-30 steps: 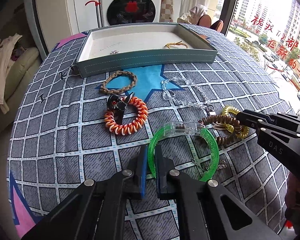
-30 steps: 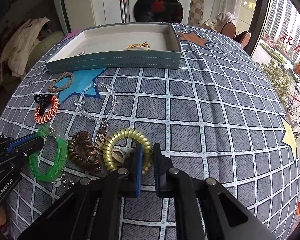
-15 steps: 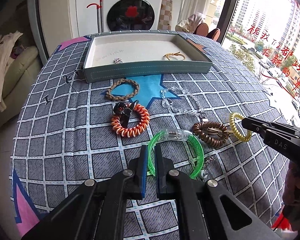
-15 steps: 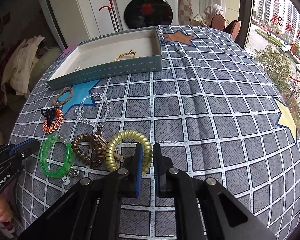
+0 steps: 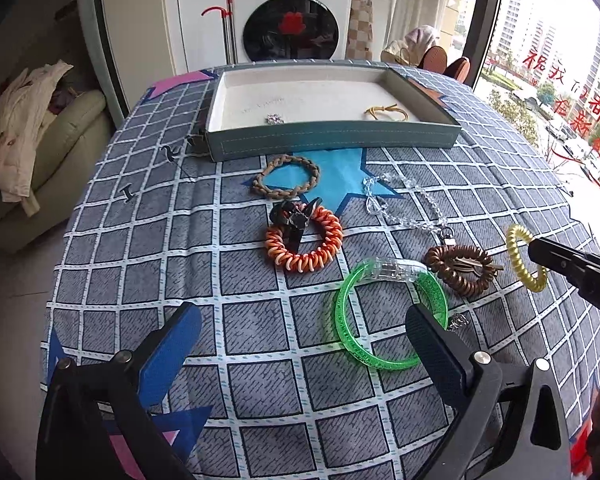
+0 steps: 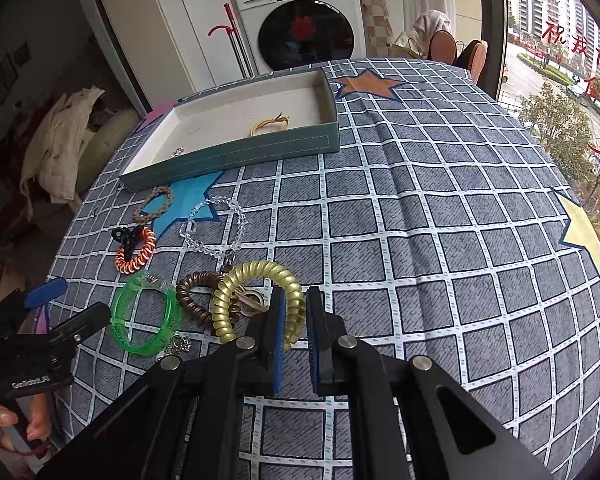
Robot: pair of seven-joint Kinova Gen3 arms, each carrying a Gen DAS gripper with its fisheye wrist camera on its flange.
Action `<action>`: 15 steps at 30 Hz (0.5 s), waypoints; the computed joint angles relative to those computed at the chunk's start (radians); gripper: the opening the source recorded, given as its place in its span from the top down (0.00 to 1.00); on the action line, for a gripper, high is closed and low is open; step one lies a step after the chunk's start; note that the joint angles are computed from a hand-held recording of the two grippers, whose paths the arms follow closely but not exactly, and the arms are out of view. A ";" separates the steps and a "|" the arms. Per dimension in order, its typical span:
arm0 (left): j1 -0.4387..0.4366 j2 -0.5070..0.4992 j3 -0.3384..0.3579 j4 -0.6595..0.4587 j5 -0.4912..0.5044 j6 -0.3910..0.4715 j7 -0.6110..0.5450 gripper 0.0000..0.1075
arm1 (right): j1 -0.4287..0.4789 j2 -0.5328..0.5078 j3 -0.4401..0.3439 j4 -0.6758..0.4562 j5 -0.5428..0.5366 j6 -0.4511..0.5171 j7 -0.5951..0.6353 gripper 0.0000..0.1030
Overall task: Organize jewelry
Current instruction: 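Grasp the green bangle with the left tool while the right tool grasps the yellow coil hair tie, then carry the bangle and coil hair tie into the tray and open both tools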
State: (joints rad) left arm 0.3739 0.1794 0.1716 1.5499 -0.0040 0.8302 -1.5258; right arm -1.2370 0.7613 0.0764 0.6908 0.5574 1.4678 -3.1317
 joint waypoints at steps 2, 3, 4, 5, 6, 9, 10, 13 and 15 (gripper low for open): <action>0.005 0.025 0.007 -0.022 0.000 0.025 -0.014 0.04 | -0.005 -0.010 0.002 0.017 0.003 -0.007 -0.015 0.89; 0.011 0.039 0.010 -0.036 -0.006 0.042 -0.025 0.06 | -0.007 -0.014 0.002 0.024 0.006 -0.009 -0.022 0.89; 0.023 0.051 0.010 -0.048 -0.020 0.058 -0.024 0.08 | -0.009 -0.016 0.002 0.026 0.009 -0.008 -0.026 0.89; 0.037 0.057 0.007 -0.050 -0.038 0.063 -0.015 0.13 | -0.011 -0.018 0.002 0.028 0.012 -0.007 -0.029 0.89; 0.048 0.062 0.003 -0.050 -0.043 0.066 -0.016 0.17 | -0.014 -0.020 0.002 0.029 0.016 -0.005 -0.032 0.89; 0.032 0.049 0.013 -0.025 -0.010 0.030 -0.053 0.38 | -0.019 -0.023 0.002 0.028 0.027 0.001 -0.035 0.89; 0.026 0.043 0.017 -0.017 0.001 0.018 -0.074 0.66 | -0.019 -0.023 0.002 0.027 0.029 0.002 -0.035 0.89; 0.000 0.040 0.022 -0.018 0.057 0.022 -0.121 0.75 | -0.020 -0.020 0.003 0.014 0.036 0.012 -0.031 0.89; -0.034 0.031 0.027 -0.007 0.127 0.017 -0.168 0.75 | -0.021 -0.017 0.005 0.003 0.039 0.018 -0.025 0.89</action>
